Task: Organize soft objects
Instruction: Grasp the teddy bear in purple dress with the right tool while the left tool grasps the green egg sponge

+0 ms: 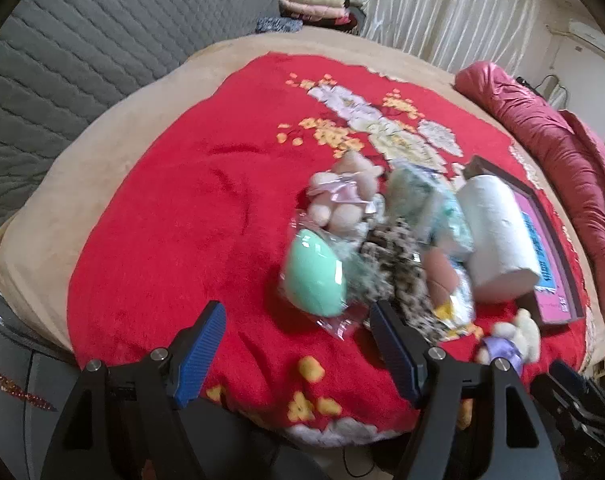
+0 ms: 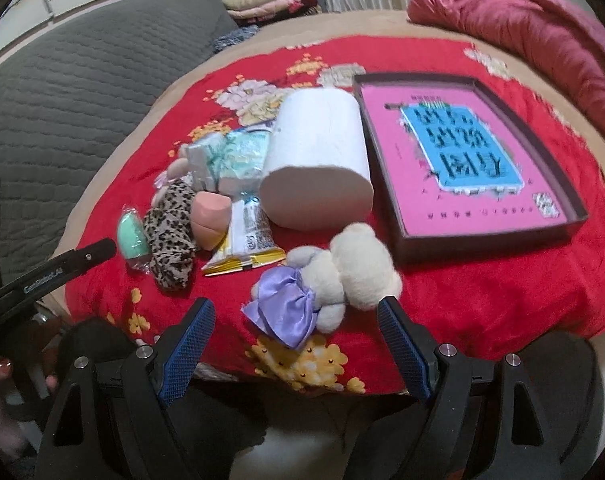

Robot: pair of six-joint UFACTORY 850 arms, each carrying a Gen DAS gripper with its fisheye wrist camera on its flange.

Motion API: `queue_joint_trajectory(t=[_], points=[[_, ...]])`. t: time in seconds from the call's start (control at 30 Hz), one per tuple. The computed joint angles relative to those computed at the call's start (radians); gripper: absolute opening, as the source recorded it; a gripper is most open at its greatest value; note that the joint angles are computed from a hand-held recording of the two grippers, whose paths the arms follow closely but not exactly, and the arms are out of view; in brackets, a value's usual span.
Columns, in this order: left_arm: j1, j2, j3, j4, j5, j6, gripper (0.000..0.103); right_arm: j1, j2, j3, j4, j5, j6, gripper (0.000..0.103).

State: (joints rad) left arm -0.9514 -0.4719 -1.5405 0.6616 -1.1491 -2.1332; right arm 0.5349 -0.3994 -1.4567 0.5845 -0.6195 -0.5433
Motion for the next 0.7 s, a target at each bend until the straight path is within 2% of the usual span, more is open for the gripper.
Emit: queue_joint_trajectory(t=[0.2, 0.33, 0.47, 0.53, 0.7], points=[[0.047, 0.046, 0.103, 0.006, 0.161, -0.066, 0.074, -0.015, -0.045, -0.03, 0.026, -0.064, 0.064, 0.084], [0.068, 0.06, 0.145, 0.014, 0.218, -0.098, 0.074, -0.026, -0.085, -0.065, 0.045, -0.076, 0.123, 0.084], [0.075, 0.071, 0.168, 0.041, 0.237, -0.128, 0.074, -0.025, -0.135, -0.123, 0.033, -0.095, 0.187, 0.084], [0.079, 0.08, 0.183, 0.059, 0.259, -0.151, 0.07, -0.016, -0.163, -0.155, 0.013, -0.098, 0.212, 0.084], [0.084, 0.101, 0.222, 0.11, 0.328, -0.212, 0.052, 0.012, -0.223, -0.224, -0.049, -0.084, 0.272, 0.084]])
